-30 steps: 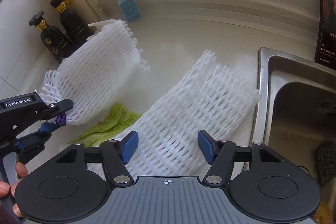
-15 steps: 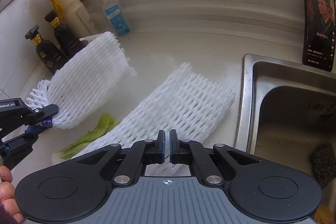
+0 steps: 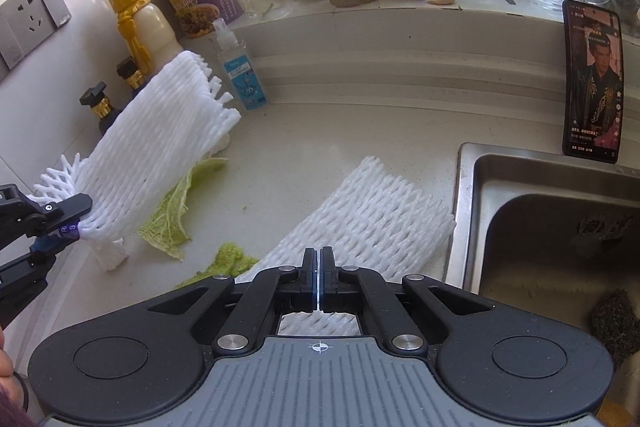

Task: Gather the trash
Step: 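Carry both white foam nets down over the wastebasket with both tools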

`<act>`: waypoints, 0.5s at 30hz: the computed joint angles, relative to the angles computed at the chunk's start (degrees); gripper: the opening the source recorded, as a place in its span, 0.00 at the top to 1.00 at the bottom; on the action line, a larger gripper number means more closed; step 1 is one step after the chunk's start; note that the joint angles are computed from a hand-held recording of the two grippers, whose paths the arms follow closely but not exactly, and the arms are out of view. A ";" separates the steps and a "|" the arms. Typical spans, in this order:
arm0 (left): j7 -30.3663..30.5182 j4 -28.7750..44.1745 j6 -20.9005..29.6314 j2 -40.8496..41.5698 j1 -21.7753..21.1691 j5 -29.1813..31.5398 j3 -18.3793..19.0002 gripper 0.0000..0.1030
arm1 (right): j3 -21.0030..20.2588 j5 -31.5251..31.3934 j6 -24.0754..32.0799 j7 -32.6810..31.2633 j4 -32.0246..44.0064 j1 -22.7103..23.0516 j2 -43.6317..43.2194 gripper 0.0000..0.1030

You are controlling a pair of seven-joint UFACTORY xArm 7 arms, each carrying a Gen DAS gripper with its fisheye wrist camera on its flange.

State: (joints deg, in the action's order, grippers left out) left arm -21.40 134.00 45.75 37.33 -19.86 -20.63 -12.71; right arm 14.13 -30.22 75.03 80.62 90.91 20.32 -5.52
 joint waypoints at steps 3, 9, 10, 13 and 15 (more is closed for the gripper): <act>0.76 -3.28 -1.89 -2.48 0.96 -1.26 -0.55 0.88 | -0.59 2.74 -2.01 0.64 -1.59 -0.27 -1.31 0.90; 3.52 -12.17 -5.93 -8.86 2.91 -4.06 -1.14 0.88 | -0.68 9.51 -5.15 6.17 -4.54 -1.64 -3.05 0.33; 3.88 -13.60 -6.45 -9.90 3.14 -4.35 -1.08 0.88 | -0.74 10.54 -6.37 7.43 -5.18 -1.86 -3.36 0.26; 5.13 -18.19 -7.62 -13.12 4.02 -5.38 -0.95 0.88 | -1.43 15.20 -9.34 9.59 -5.81 -2.55 -3.32 0.17; 5.99 -21.89 -8.36 -15.63 4.71 -6.44 -0.85 0.88 | -1.74 17.23 -10.83 11.23 -5.46 -3.05 -2.50 0.16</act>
